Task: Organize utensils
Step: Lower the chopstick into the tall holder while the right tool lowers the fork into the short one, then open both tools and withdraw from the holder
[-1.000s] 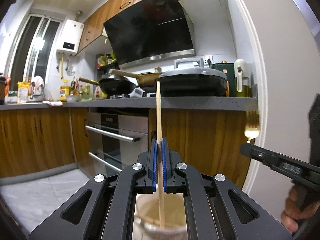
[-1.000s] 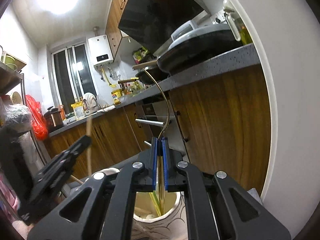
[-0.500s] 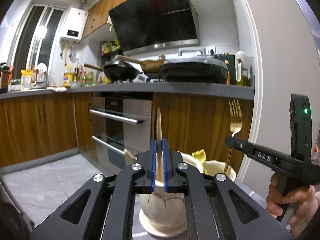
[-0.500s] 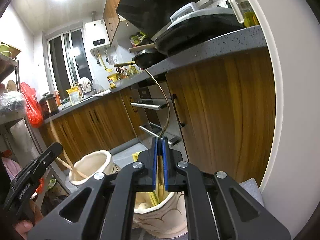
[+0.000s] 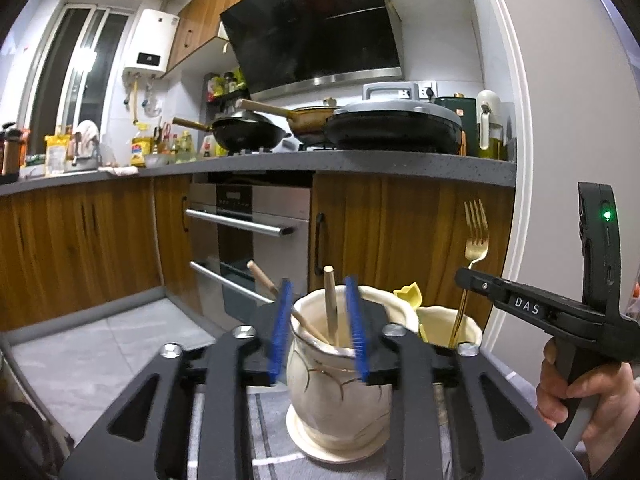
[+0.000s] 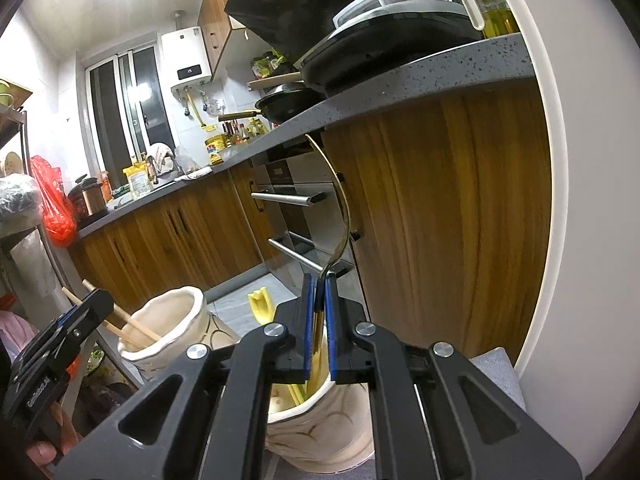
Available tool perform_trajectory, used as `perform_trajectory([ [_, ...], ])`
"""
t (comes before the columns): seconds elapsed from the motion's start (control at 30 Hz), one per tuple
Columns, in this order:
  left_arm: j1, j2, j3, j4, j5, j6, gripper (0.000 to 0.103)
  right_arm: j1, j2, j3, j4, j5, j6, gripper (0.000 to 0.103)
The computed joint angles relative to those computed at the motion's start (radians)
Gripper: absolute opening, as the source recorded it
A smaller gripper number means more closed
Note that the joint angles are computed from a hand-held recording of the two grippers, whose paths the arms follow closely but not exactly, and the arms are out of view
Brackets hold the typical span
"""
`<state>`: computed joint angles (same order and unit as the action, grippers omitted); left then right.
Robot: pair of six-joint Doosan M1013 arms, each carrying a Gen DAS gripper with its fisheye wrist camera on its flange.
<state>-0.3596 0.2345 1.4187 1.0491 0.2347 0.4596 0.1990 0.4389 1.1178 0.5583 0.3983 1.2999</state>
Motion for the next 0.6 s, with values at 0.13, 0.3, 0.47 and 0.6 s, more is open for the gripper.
perform_trajectory([
  [0.13, -0.002, -0.003, 0.004, 0.064, 0.006, -0.062, 0.034, 0.001, 0.002, -0.004, -0.023, 0.004, 0.026, 0.007],
  [0.3, -0.004, -0.006, 0.007, 0.09, 0.015, -0.086, 0.049, 0.001, 0.003, -0.004, -0.031, 0.002, 0.035, 0.027],
  [0.47, -0.006, -0.018, 0.022, 0.175, 0.022, -0.168, 0.053, -0.001, 0.003, -0.003, -0.029, 0.005, 0.036, 0.029],
  [0.6, -0.005, -0.037, 0.044, 0.236, 0.028, -0.246, 0.063, 0.001, -0.003, 0.008, -0.025, -0.005, 0.025, 0.04],
])
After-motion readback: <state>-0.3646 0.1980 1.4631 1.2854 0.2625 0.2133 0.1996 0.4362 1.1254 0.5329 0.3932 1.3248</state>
